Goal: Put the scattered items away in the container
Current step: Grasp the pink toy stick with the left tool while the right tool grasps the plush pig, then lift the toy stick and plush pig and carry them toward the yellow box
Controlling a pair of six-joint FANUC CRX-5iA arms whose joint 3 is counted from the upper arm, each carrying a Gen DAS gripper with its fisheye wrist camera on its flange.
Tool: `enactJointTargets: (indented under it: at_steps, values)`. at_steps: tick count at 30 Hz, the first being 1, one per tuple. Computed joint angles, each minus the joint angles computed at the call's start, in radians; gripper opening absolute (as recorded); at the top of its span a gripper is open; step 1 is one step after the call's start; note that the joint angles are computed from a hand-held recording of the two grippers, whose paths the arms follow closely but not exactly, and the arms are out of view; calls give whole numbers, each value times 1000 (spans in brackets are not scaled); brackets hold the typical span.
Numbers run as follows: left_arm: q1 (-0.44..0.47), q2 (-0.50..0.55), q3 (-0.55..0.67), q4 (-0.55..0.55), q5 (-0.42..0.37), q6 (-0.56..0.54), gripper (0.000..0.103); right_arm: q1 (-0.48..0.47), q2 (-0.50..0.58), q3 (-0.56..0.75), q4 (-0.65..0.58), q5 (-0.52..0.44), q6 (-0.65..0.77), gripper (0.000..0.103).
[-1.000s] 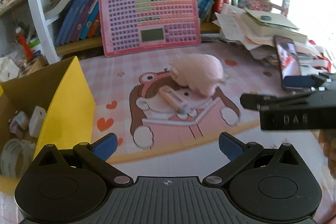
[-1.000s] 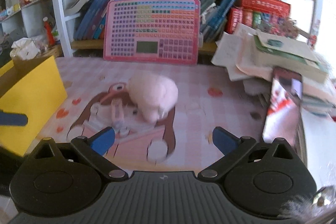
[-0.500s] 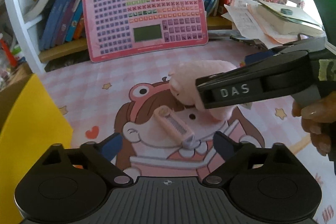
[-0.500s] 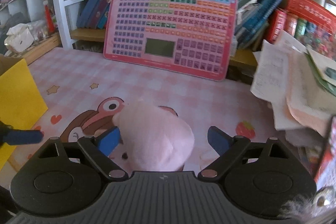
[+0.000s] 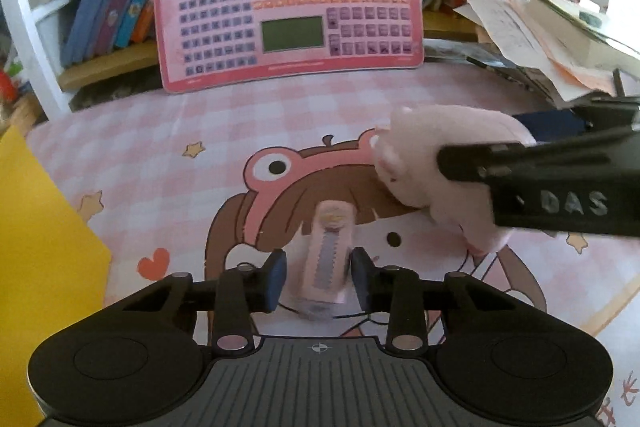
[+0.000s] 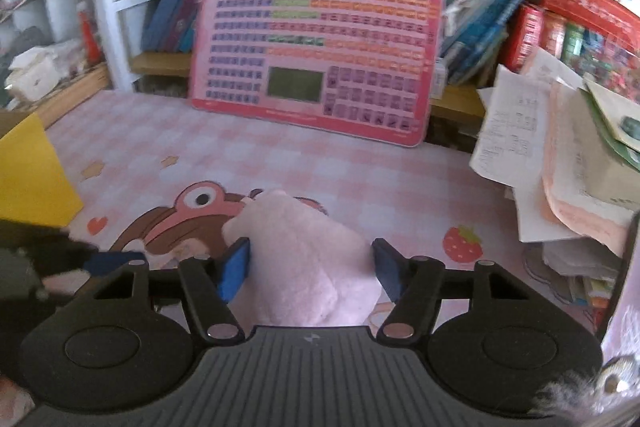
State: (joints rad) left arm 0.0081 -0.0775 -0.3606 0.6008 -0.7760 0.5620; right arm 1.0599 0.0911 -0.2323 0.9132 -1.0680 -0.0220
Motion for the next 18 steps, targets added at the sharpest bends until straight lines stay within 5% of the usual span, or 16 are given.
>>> enactJointTargets:
  at_steps: [8,10,18]
  values:
    - [-37,15,5,-1,43,-58,34,-34,41,46,-63,26,195,70]
    - [-35,15,7,-8,49,-43,23,-31,42,35,-43,27,187,66]
    - [12,-41,-57,125,-8,-189,23,29,0,14,-20,-49,28,57]
